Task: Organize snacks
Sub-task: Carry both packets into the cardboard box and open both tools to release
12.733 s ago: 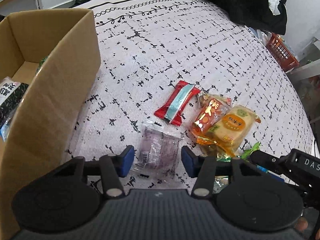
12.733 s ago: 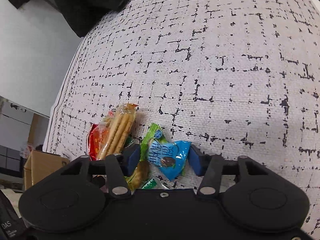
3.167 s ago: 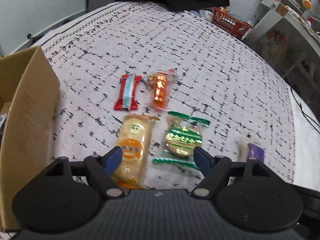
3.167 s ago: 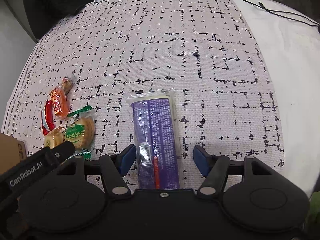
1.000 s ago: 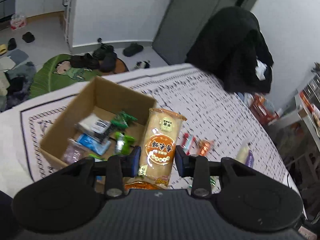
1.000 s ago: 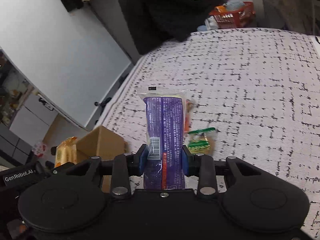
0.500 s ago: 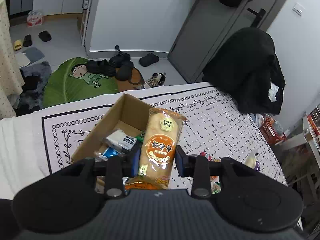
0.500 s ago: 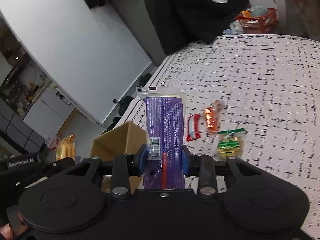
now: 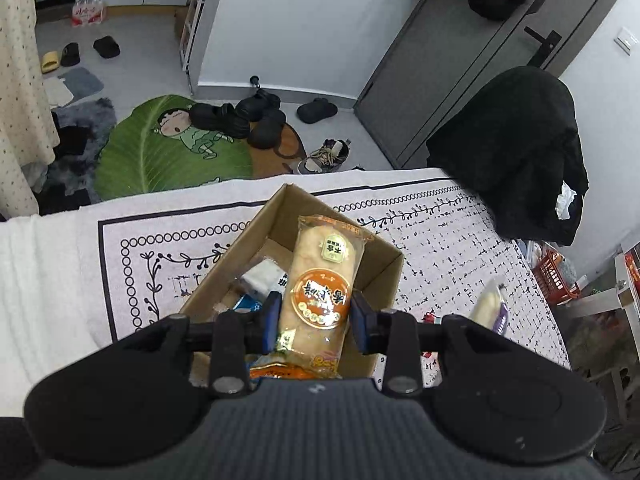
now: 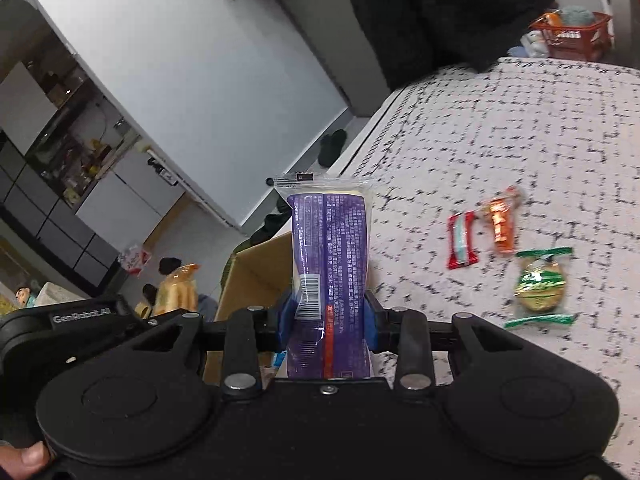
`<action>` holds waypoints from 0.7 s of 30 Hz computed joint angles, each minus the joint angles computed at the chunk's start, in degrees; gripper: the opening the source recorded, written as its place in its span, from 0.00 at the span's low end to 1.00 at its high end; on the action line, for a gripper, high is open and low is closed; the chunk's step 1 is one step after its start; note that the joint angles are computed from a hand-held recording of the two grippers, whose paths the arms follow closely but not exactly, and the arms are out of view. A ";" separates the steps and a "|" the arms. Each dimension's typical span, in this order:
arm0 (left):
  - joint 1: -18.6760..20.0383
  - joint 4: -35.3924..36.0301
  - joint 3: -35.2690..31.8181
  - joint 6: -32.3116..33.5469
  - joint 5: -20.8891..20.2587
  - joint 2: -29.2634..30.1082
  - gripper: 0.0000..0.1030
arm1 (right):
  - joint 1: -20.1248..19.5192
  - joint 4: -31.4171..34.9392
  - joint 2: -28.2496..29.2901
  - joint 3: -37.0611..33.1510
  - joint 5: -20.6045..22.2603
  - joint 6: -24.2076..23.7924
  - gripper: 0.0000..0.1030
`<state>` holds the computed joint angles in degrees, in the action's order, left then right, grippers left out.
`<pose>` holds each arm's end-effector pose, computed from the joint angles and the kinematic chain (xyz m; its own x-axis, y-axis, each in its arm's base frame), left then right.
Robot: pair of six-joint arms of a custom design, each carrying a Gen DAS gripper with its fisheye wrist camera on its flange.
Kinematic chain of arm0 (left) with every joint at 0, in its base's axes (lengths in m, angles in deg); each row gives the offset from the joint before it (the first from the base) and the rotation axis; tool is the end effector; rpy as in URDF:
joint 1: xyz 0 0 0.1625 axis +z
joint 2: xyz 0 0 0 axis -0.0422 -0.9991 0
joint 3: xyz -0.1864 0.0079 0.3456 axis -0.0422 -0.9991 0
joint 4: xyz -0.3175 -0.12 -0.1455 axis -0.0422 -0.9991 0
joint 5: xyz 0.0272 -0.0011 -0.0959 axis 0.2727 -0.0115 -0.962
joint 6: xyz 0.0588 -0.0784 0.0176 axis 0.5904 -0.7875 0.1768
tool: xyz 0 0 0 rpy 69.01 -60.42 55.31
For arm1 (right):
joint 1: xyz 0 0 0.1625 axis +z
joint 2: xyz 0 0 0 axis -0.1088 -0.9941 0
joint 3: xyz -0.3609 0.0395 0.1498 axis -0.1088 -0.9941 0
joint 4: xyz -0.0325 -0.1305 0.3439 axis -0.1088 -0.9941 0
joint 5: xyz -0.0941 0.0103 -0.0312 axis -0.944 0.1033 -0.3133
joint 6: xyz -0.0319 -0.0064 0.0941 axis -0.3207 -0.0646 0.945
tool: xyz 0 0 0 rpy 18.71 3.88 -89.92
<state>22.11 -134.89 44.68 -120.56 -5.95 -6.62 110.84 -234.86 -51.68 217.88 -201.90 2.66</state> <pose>-0.2980 -0.3211 0.1335 -0.9245 -0.0767 -0.3735 0.1738 0.7871 -0.5919 0.1608 -0.2718 0.2225 -0.9604 0.2007 0.1930 -0.0367 0.5959 -0.8022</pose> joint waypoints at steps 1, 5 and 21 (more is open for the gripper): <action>0.34 -0.56 0.09 0.25 -0.32 0.09 0.34 | 0.13 -0.15 0.78 -0.32 0.14 0.00 0.33; 1.69 -2.77 0.48 1.78 -1.82 0.53 0.34 | 0.43 -1.26 3.99 -1.55 0.38 0.35 0.33; 6.38 -5.09 -0.12 6.97 -4.98 0.38 0.34 | 2.52 -0.30 12.26 -7.16 -1.35 2.37 0.35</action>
